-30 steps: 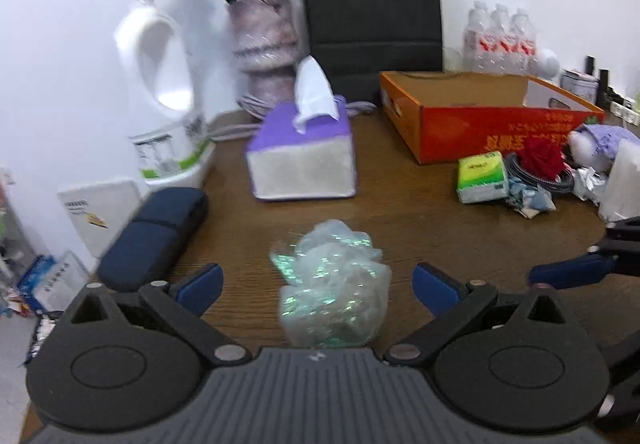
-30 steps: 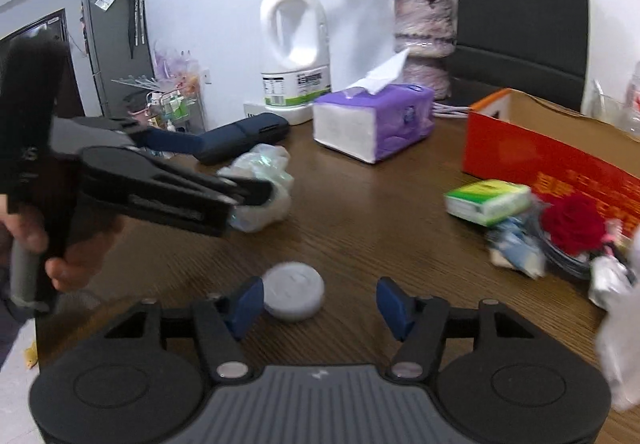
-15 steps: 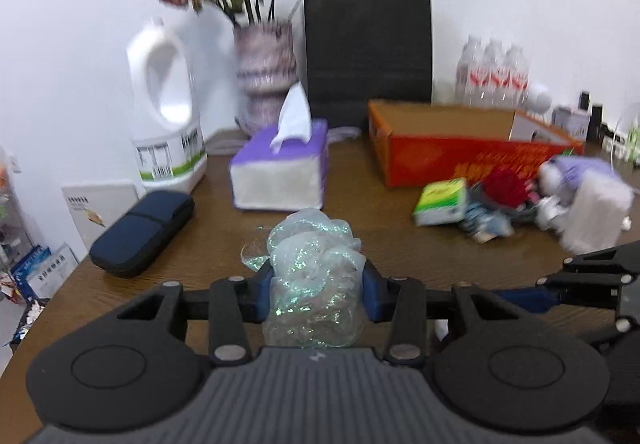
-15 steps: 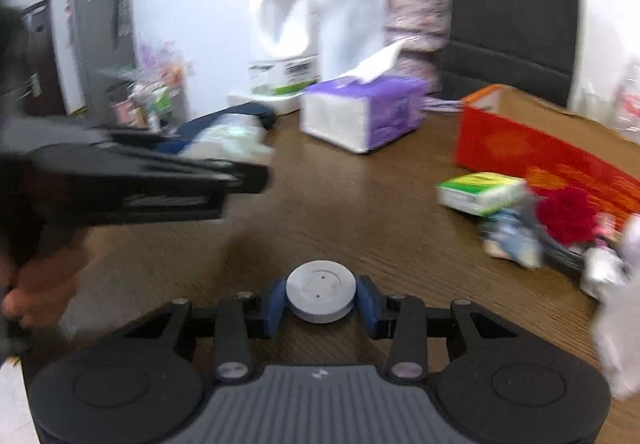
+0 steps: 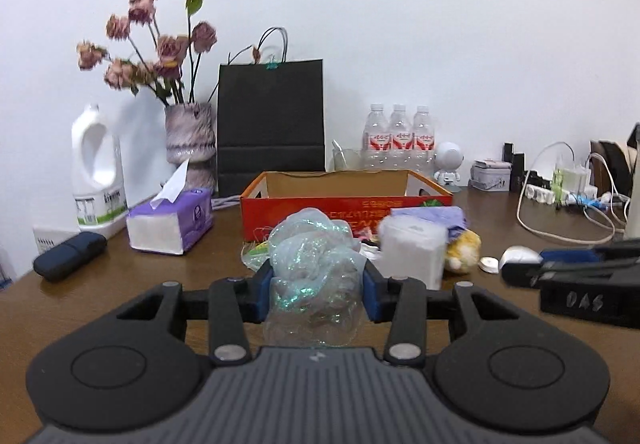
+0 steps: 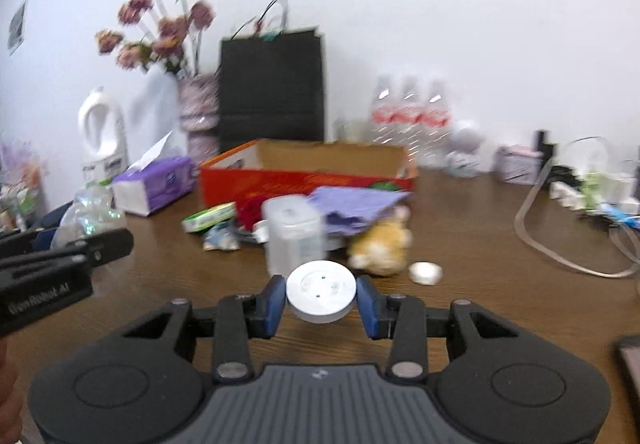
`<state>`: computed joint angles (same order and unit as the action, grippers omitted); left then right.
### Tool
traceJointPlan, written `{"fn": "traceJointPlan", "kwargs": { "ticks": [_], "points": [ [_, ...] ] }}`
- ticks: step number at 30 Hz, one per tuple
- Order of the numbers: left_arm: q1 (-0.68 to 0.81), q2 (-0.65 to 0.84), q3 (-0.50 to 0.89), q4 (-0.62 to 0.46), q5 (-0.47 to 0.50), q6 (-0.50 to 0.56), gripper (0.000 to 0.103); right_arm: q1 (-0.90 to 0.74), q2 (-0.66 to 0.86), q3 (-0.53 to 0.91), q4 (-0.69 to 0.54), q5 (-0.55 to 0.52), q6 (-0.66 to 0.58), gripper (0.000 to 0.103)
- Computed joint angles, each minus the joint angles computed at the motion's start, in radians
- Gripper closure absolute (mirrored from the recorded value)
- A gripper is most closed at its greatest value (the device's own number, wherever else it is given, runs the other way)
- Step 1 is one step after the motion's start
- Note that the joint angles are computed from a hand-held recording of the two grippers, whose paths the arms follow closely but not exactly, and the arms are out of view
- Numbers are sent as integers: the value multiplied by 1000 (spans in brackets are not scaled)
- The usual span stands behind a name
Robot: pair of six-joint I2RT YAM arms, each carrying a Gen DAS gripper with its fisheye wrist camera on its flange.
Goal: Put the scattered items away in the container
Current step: 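Grasp the clear plastic bag with the left tool while the right tool grasps the white puck, then carry both items over the cardboard box and open both tools to drop them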
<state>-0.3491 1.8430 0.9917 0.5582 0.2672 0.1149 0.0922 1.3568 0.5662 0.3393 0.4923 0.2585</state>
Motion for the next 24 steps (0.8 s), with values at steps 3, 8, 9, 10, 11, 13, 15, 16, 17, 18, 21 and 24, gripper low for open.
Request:
{"fn": "traceJointPlan", "kwargs": {
  "ticks": [3, 8, 9, 10, 11, 13, 15, 16, 17, 18, 21, 24],
  "points": [
    [4, -46, -66, 21, 18, 10, 59, 45, -59, -87, 86, 71, -1, 65],
    [37, -70, -104, 48, 34, -13, 59, 81, -56, -106, 184, 122, -27, 65],
    [42, -69, -103, 53, 37, -20, 59, 92, -53, -103, 190, 132, -33, 65],
    [45, -67, -101, 57, 38, -26, 59, 104, -57, -110, 198, 143, -37, 65],
    [46, -61, -90, 54, 40, -32, 59, 112, -55, -113, 205, 151, -38, 65],
    [45, -43, -54, 34, 49, -39, 59, 108, -36, -98, 200, 142, -38, 65],
    [42, -12, 7, 10, 61, -46, 59, 89, -14, -68, 186, 123, -36, 65],
    [39, 11, 51, -1, 68, -47, 59, 71, -3, -49, 180, 105, -38, 65],
    [34, 38, 95, -7, 70, -47, 59, 48, 11, -24, 172, 84, -40, 65],
    [28, 70, 149, -18, 74, -44, 58, 26, 27, -2, 172, 63, -44, 65],
    [15, 206, 374, -105, 92, -39, 58, -62, 100, 101, 157, -15, -60, 65],
    [0, 352, 650, -263, 74, -38, 58, -157, 197, 237, 116, -111, -59, 65]
  ]
}}
